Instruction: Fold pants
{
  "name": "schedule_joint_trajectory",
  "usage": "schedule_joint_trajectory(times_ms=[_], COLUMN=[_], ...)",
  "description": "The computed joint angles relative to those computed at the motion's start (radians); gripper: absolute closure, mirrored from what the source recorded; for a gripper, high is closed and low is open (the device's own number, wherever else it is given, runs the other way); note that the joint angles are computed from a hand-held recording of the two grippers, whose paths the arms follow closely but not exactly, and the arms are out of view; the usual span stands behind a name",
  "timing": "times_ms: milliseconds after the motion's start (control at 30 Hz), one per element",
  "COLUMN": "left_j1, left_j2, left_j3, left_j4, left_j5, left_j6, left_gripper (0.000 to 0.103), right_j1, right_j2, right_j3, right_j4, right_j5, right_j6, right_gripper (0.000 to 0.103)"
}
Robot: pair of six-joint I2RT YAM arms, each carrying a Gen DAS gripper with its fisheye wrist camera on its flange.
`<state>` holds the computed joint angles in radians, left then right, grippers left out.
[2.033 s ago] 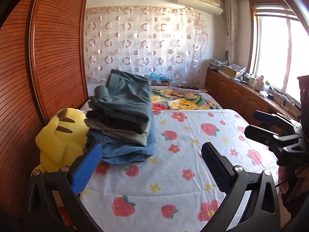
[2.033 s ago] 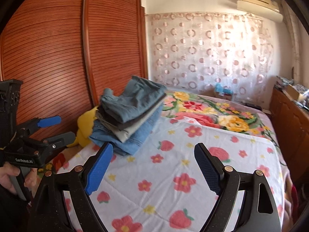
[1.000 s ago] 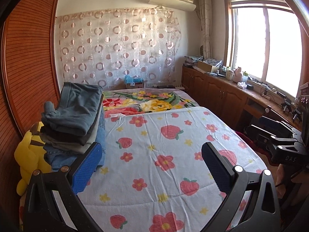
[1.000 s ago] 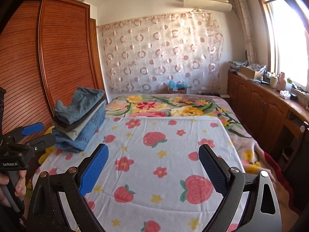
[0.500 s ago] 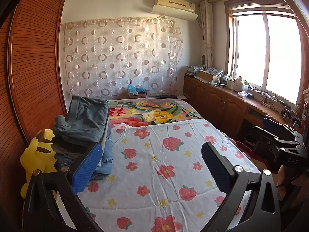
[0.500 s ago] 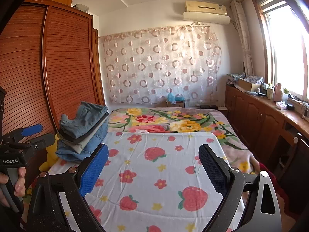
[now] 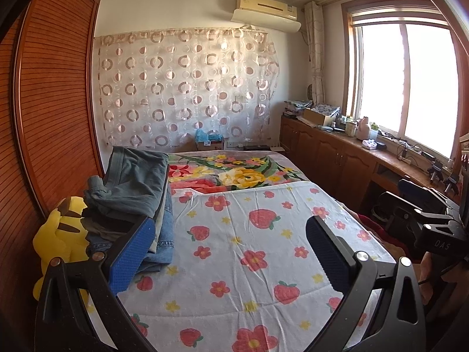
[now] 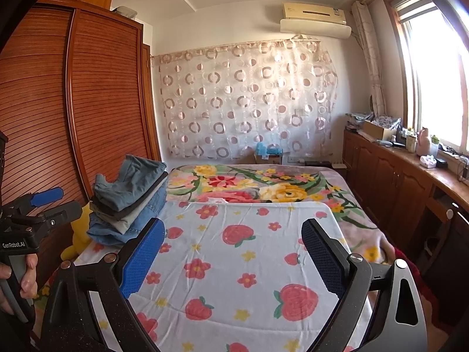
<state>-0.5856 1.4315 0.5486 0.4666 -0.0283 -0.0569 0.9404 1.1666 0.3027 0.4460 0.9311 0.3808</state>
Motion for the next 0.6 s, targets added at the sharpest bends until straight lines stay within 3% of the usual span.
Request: schedule_joint_trajectory(times_ms=[600], left_j1=[0.008], left_j2=[-0.006], left_j3=[-0.005], left_j4=[-0.003], left_j5=[0.006], left_j6=[0.002], left_gripper=[0.000], right_j1=[0.007], right_j2=[0.011], right_j3=[0.010], right_j4=[-0.006], right_j5=[0.005], right_j6=[0.009], right_gripper=[0.008])
